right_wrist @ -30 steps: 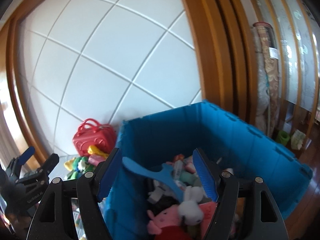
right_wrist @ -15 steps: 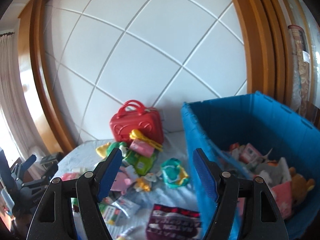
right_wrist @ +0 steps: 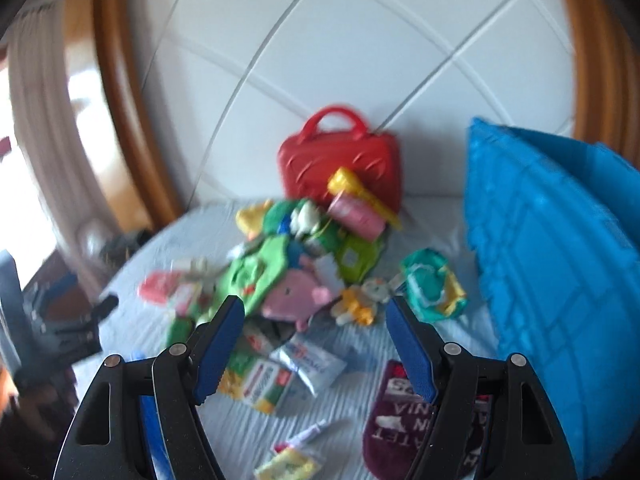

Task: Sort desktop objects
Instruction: 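Withdraw both tools from the crate back toward the pile, then grasp the green medicine bottle with the left tool while the right tool grasps the white wipes pack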

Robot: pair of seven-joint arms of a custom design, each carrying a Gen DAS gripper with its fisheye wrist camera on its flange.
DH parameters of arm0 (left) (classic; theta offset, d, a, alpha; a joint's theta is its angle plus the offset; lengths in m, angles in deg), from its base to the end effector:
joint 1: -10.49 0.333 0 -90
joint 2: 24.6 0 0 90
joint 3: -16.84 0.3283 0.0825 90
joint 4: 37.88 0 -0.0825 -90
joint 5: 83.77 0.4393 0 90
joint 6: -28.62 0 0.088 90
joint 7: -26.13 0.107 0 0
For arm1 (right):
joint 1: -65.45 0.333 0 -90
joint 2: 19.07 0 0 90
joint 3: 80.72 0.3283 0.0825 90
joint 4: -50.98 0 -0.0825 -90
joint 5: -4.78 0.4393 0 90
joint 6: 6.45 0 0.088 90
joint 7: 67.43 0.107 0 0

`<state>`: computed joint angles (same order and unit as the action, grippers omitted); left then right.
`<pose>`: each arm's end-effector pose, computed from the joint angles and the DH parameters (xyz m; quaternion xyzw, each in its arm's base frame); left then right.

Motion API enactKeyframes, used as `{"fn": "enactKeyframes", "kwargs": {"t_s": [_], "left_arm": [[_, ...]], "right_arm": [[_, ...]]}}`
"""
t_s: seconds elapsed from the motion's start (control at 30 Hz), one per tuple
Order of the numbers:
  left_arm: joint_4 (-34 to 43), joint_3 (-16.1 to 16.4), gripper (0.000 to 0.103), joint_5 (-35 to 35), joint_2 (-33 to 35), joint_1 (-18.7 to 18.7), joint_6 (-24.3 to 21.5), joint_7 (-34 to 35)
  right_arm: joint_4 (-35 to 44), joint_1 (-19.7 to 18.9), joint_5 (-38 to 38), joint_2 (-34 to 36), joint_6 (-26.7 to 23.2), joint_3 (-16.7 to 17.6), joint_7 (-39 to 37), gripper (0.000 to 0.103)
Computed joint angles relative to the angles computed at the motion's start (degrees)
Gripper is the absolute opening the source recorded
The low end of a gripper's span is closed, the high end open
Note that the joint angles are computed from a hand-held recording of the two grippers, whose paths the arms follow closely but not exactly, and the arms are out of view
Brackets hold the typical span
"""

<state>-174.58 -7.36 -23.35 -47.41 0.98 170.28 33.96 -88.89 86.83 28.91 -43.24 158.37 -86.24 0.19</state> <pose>0.4231 -0.2974 0.4915 -0.6477 0.5846 -0.2607 0.4132 0.4974 0.1131 0.5402 -0.7266 0.5360 -0.1982 0.3814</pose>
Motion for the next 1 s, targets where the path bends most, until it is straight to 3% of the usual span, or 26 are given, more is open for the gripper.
{"fn": "enactKeyframes", "kwargs": {"t_s": [0.03,0.13,0.27,0.37,0.73,1.0], "left_arm": [[-0.5,0.3,0.102,-1.0,0.4,-0.1,-0.1,0.0],[-0.9,0.5,0.102,-2.5,2.1,-0.1,-1.1,-0.2],[-1.2,1.2,0.102,-4.1,4.9,-0.8,-3.1,-1.3],[-1.9,2.2,0.102,-3.6,6.8,-0.9,-2.2,-3.9],[1.9,8.0,0.102,-3.8,16.9,-1.0,2.0,1.2],[2.7,10.7,0.102,-6.4,20.4,-1.1,6.6,4.7]], "right_arm": [[0.5,2.6,1.4,1.8,-0.9,-2.0,-3.7,0.074],[3.2,5.7,6.3,7.4,-4.8,-4.8,-13.6,0.073],[8.3,6.2,13.8,15.1,-11.1,-6.5,-24.9,0.073],[12.6,4.4,15.6,20.8,-16.4,-5.7,-30.3,0.073],[20.5,-3.1,6.1,33.6,-20.1,0.8,-28.6,0.072],[26.0,-9.2,4.8,38.9,-23.2,6.4,-28.4,0.068]]}}
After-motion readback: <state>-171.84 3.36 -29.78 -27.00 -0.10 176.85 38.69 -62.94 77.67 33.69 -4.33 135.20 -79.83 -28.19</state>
